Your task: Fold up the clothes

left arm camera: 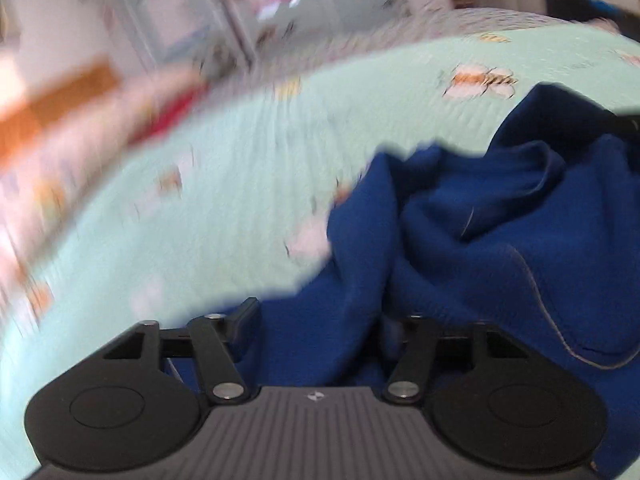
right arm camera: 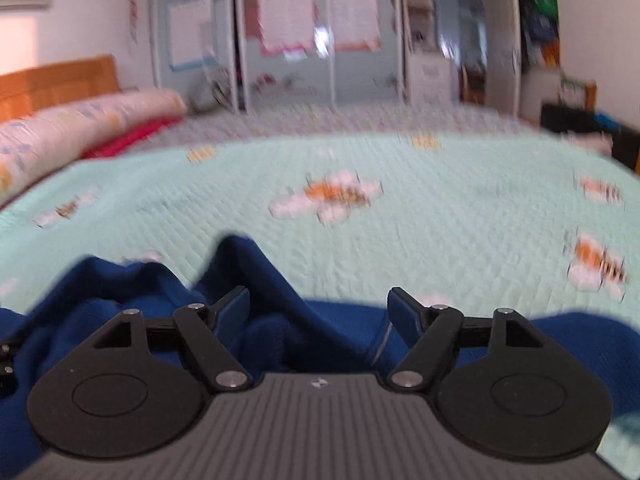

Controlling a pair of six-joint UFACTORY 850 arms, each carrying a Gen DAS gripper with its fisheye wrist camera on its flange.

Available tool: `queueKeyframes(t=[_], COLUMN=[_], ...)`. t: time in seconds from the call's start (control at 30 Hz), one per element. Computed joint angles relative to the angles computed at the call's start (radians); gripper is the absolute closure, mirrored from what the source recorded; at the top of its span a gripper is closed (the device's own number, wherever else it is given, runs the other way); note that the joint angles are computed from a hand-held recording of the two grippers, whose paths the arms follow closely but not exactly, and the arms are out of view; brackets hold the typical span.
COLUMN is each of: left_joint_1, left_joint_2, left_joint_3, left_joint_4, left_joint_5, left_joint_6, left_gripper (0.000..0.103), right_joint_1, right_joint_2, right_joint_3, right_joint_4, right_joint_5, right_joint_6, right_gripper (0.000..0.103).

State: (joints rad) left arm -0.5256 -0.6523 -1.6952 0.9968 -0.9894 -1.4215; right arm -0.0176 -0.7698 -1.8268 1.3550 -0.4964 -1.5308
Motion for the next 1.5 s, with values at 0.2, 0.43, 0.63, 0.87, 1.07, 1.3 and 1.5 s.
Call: queueKeyframes(t=[0.2,0.43,0.63,0.87,1.07,1.3,1.5], left_joint_1=[-0.081,-0.167,-0.198,-0.214,-0.224,-0.237,-0.234], left_joint_2=[0.117,0.246,0.244,0.222,0.205,0.223,0.248], left_joint_3=[0.171,0.34,0.366,0.333,0.311,0.331,0.353], left_joint_4=[0.136,0.242,0.226,0.216,0.198,0.255,0.341], left_joint_5=[0.245,0.302,0.356,0.332,0.315,0.274,0.243], left_joint_6=[-0.088,-0.225,-0.247,-0.239,-0.212,-0.303,-0.451], left_gripper=[0.098,0.098,0.097,0.095,0.088,0.081,0.039], right_joint_1=[-0.037,-0.09,-0.135,-0.11,-0.07,-0.112,-0.203], right_joint_2=[0.049,0.179,0.279,0.226,0.035,0.067,0.152], right_joint_3=[0.119,0.294,0.389,0.295,0.11,0.123,0.196], right_joint_4=[0.14,0.548,0.401,-0.049,-0.055,0.077,0.172], right_joint_5=[-0.055,0.015,-0.162,-0.57,-0.766,-0.618,-0.356], right_joint_6=[-0.086,-0.462,-0.396,0.201,0.692,0.59,0.421], right_gripper=[0.101,0.103,0.065,0.042,0.027,0.091,0.091])
